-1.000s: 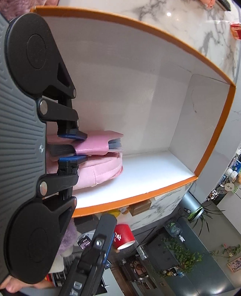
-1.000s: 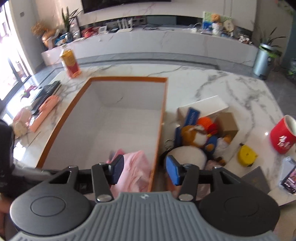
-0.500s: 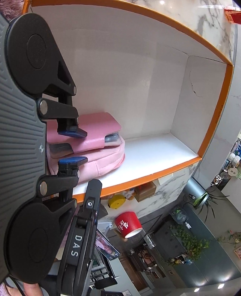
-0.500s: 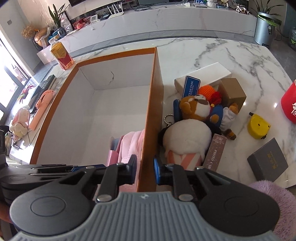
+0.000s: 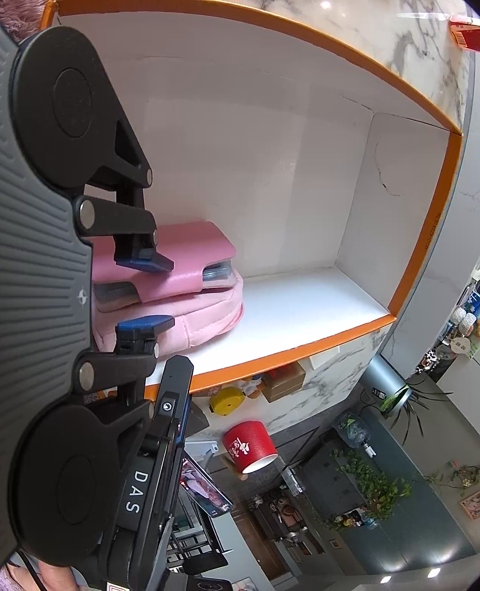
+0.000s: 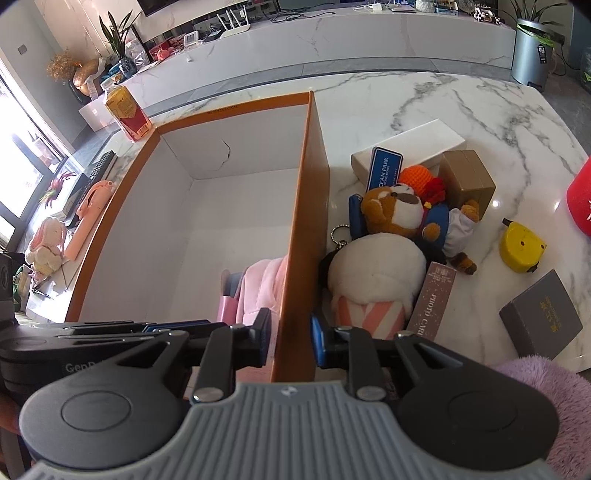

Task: Organize objects
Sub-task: 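Open right tool releasing the pouch while left tool sets down the pencil case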

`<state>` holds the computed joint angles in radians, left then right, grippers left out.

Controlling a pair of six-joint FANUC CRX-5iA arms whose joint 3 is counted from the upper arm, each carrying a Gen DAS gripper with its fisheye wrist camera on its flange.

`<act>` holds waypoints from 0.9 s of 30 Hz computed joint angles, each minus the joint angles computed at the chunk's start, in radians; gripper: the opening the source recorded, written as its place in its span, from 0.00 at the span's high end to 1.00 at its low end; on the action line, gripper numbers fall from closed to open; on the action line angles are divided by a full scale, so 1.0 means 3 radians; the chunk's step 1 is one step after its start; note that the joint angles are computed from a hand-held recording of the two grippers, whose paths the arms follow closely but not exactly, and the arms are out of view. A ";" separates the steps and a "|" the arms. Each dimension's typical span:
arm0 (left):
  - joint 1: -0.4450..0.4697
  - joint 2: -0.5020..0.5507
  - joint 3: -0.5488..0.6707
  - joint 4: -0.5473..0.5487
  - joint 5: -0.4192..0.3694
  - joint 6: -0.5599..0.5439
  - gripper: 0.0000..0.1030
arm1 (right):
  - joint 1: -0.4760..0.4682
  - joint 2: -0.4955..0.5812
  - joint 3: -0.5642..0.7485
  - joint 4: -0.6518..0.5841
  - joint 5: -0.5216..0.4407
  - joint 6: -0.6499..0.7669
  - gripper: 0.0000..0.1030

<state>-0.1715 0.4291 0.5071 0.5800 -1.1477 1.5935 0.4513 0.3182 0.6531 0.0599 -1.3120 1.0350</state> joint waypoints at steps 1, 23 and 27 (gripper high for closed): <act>0.0001 -0.0006 -0.0001 -0.0012 0.0005 0.0008 0.71 | 0.0005 -0.0007 -0.0008 0.0016 0.0012 0.0002 0.75; -0.0450 0.0443 0.1458 -0.1572 -0.0951 0.0041 0.84 | 0.0021 -0.0019 -0.0054 0.0058 0.0054 0.0016 0.73; -0.0451 0.0487 0.1491 -0.1460 -0.0992 -0.0116 0.83 | 0.0020 -0.0028 -0.0071 0.0044 0.0057 0.0027 0.73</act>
